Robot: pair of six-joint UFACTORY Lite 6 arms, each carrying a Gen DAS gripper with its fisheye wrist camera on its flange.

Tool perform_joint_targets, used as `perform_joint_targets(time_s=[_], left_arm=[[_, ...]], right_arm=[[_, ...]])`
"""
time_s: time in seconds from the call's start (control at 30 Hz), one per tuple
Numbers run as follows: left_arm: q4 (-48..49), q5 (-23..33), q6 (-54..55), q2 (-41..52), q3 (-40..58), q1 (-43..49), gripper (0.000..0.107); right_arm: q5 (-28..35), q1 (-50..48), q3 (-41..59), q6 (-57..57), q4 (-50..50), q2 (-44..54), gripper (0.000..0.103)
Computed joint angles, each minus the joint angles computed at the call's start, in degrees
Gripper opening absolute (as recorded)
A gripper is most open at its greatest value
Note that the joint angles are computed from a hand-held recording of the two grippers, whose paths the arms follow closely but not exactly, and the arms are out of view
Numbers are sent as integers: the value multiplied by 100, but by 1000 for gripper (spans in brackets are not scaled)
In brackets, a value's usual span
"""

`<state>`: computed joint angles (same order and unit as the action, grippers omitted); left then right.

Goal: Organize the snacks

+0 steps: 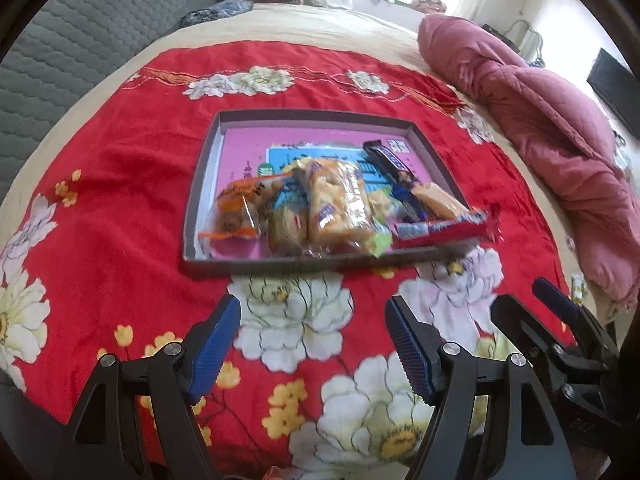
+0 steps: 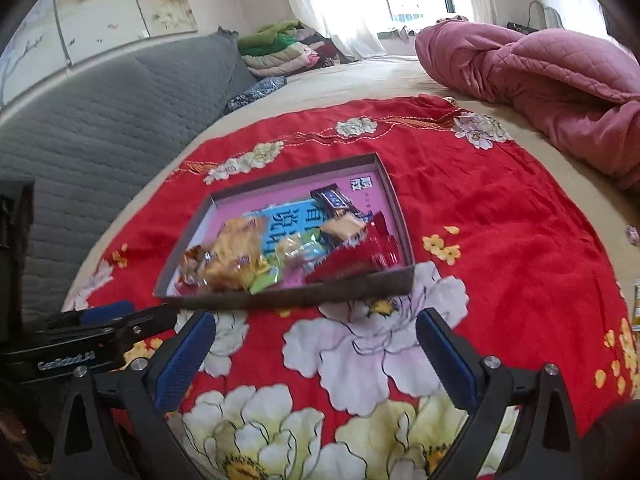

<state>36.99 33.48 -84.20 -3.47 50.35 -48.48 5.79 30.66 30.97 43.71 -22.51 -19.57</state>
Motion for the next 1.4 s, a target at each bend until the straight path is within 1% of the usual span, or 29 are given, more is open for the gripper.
perform_joint_targets(time_s=[0.23,0.4,0.7,0.83,1.4], left_arm=[[-153,-87,35,-101,-200,-116,76],[-92,-125,-11,-138,-278,-93,76],[-102,-242,9,-147,-405,6,76],[-37,-202,-32,-122,-391,-14,76],[-53,-182,-45,29,-325,-22,76]], right_arm=[[284,315,-76,1691,-1682,-100,101],[374,371,-76,2158,-2136,-46,101],[396,399,-55,2411,-2401,77,101],[386,413,-40,2536,-2520,145,101],[317,341,-62,2480,-2468,189,101]])
